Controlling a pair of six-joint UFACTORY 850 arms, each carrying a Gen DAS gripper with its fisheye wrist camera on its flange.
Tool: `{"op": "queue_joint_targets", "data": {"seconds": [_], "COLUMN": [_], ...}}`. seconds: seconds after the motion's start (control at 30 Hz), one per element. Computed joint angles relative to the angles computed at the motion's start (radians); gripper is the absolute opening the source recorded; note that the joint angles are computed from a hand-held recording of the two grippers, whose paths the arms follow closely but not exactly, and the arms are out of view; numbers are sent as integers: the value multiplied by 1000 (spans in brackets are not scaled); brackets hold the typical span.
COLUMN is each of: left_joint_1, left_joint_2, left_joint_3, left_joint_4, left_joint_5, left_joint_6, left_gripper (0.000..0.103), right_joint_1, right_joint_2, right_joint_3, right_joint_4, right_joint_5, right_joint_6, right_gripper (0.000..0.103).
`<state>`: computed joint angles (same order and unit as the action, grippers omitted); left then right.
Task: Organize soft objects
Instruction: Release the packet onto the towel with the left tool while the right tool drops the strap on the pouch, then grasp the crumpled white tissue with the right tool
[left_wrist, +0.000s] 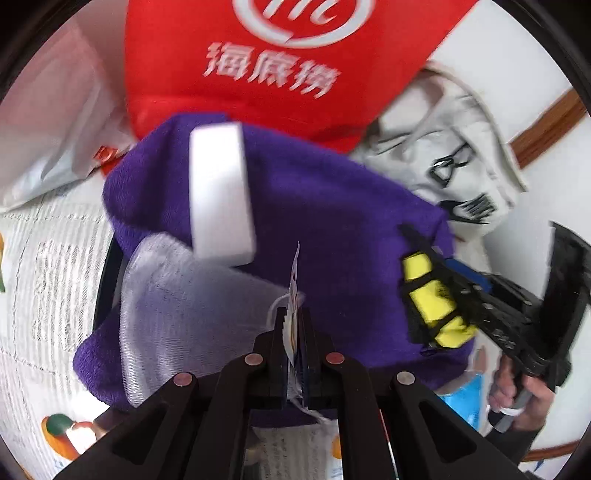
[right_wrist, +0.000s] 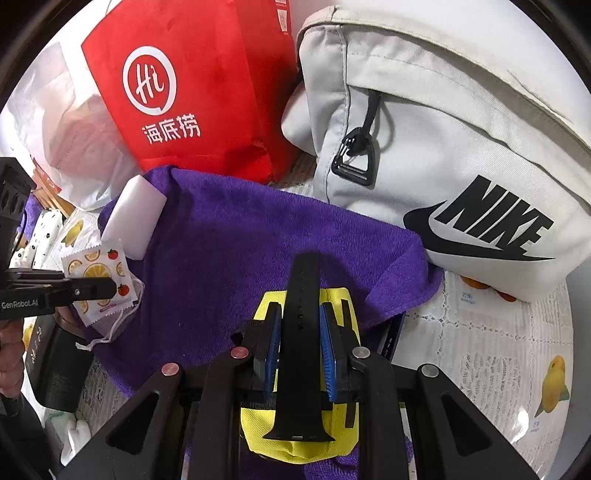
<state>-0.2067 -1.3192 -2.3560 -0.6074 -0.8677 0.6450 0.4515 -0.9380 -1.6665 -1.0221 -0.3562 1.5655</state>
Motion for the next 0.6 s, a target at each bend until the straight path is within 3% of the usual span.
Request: {"op": "queue_joint_targets", "data": {"seconds": [0.1,0.17,0.3,0.6], "left_joint_1": [5,2,6,41], "left_joint_2": [10,40,80,243], "left_joint_3": [20,67,124,365], "left_joint_4": [-25,-10,21,-56], "left_joint_5": [3,44,110,239], "left_joint_6": [23,28,27,143], "left_gripper": [7,16,49,51], "right_joint_1": [4,6,18,80], "right_joint_2": [0,-2,12,103], "right_joint_3": [-1,-7,3,107], "right_joint_4": [-7,5,-32,-222], "right_joint_5": [-5,-7,-35,-73], "right_joint_6": [-3,-17,12,229], "right_gripper": [21,25,51,54]}}
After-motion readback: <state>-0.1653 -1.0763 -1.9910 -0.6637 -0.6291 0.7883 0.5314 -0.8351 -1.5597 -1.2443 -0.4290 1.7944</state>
